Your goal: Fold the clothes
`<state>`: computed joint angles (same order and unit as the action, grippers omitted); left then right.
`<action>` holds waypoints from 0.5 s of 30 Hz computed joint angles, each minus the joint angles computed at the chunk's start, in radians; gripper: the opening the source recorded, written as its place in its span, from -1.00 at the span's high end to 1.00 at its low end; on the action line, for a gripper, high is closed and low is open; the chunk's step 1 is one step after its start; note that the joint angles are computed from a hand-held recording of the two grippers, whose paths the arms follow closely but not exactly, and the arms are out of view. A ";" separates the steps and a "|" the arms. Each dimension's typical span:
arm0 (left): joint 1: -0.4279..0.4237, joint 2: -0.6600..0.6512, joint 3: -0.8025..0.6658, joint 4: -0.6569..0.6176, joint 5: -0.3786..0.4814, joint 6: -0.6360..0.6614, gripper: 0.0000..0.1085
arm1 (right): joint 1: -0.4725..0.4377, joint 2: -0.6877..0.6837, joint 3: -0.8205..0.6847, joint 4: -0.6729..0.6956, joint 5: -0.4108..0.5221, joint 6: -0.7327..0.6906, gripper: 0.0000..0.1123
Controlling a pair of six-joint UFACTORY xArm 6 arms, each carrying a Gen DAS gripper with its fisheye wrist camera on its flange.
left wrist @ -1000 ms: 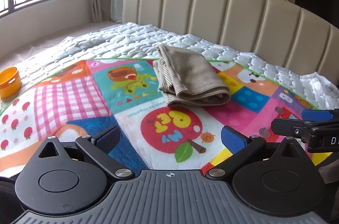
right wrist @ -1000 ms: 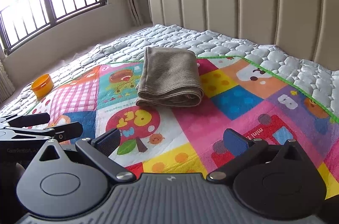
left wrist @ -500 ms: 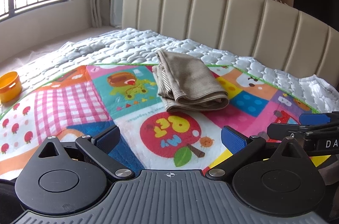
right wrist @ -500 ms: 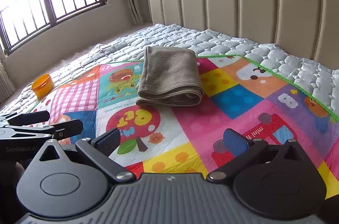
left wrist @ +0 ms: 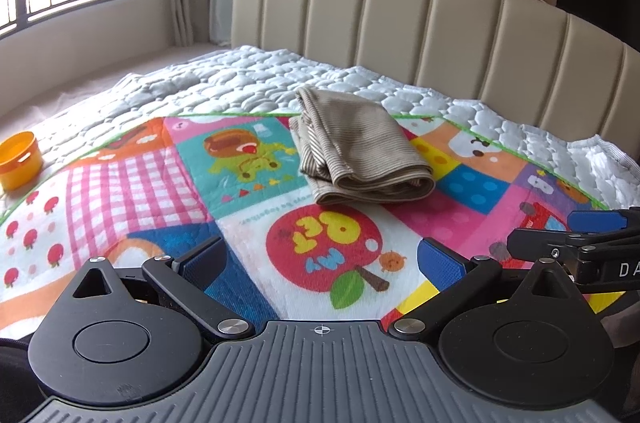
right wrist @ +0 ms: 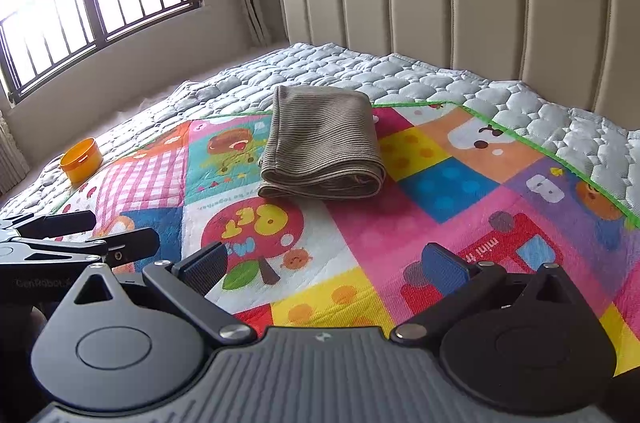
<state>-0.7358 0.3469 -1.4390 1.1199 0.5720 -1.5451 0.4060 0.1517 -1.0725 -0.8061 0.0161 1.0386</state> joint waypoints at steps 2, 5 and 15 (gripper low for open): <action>0.000 0.000 0.000 -0.001 0.001 -0.001 -0.90 | 0.000 0.000 0.000 0.002 0.000 -0.003 -0.83; 0.000 0.000 0.001 -0.003 0.002 -0.001 -0.90 | 0.001 0.000 0.001 0.011 0.001 -0.012 -0.83; 0.001 -0.002 0.002 -0.009 0.008 -0.004 -0.90 | 0.004 0.003 -0.002 0.020 0.002 -0.021 -0.83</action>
